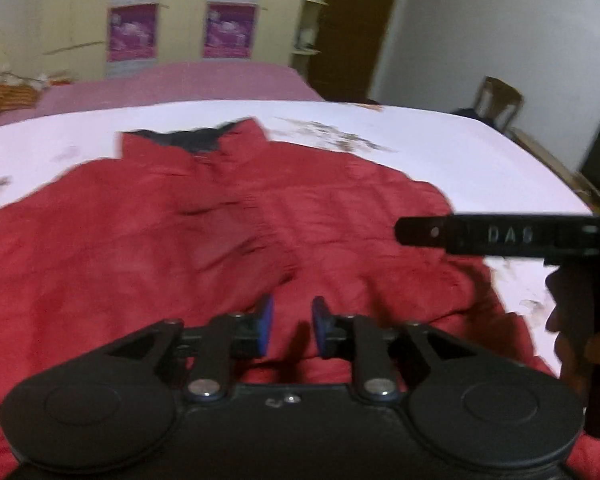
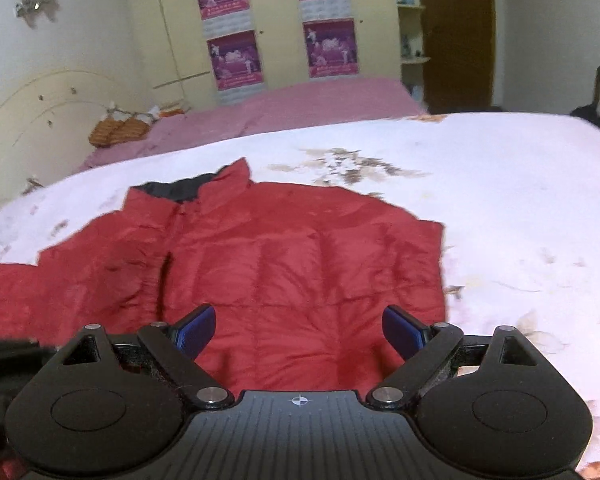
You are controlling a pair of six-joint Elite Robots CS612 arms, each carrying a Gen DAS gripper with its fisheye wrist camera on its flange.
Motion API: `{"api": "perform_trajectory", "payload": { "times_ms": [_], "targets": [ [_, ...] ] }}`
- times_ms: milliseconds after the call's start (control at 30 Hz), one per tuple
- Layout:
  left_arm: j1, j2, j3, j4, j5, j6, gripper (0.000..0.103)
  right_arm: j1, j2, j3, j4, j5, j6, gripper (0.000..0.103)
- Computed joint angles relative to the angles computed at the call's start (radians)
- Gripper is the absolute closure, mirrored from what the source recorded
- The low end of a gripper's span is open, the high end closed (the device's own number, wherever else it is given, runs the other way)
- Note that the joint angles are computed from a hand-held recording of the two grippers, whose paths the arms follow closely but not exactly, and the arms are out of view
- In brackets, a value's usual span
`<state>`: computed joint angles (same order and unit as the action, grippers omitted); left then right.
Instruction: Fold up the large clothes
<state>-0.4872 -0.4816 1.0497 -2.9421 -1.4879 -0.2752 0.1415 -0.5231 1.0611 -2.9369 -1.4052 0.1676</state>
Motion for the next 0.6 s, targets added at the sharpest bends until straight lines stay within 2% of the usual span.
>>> {"api": "perform_trajectory", "payload": {
  "times_ms": [133, 267, 500, 533, 567, 600],
  "targets": [
    [0.007, -0.051, 0.088, -0.014, 0.115, -0.05, 0.072, 0.013, 0.029, -0.061, 0.036, 0.068, -0.036, 0.014],
    [0.02, -0.109, 0.184, -0.034, 0.231, -0.14, 0.067, 0.03, 0.077, -0.156, 0.12, 0.124, -0.057, 0.014],
    [0.027, -0.184, 0.322, -0.038, 0.392, -0.245, 0.067, 0.056, 0.154, -0.304, 0.269, 0.146, -0.086, 0.014],
    [0.026, -0.198, 0.348, -0.039, 0.41, -0.267, 0.067, 0.06, 0.153, -0.302, 0.272, 0.136, -0.09, 0.017],
    [0.028, -0.205, 0.362, -0.028, 0.426, -0.296, 0.067, 0.062, 0.154, -0.305, 0.278, 0.136, -0.1, 0.05],
    [0.03, -0.204, 0.361, -0.013, 0.429, -0.311, 0.067, 0.062, 0.156, -0.311, 0.291, 0.152, -0.111, 0.069]
  ]
}}
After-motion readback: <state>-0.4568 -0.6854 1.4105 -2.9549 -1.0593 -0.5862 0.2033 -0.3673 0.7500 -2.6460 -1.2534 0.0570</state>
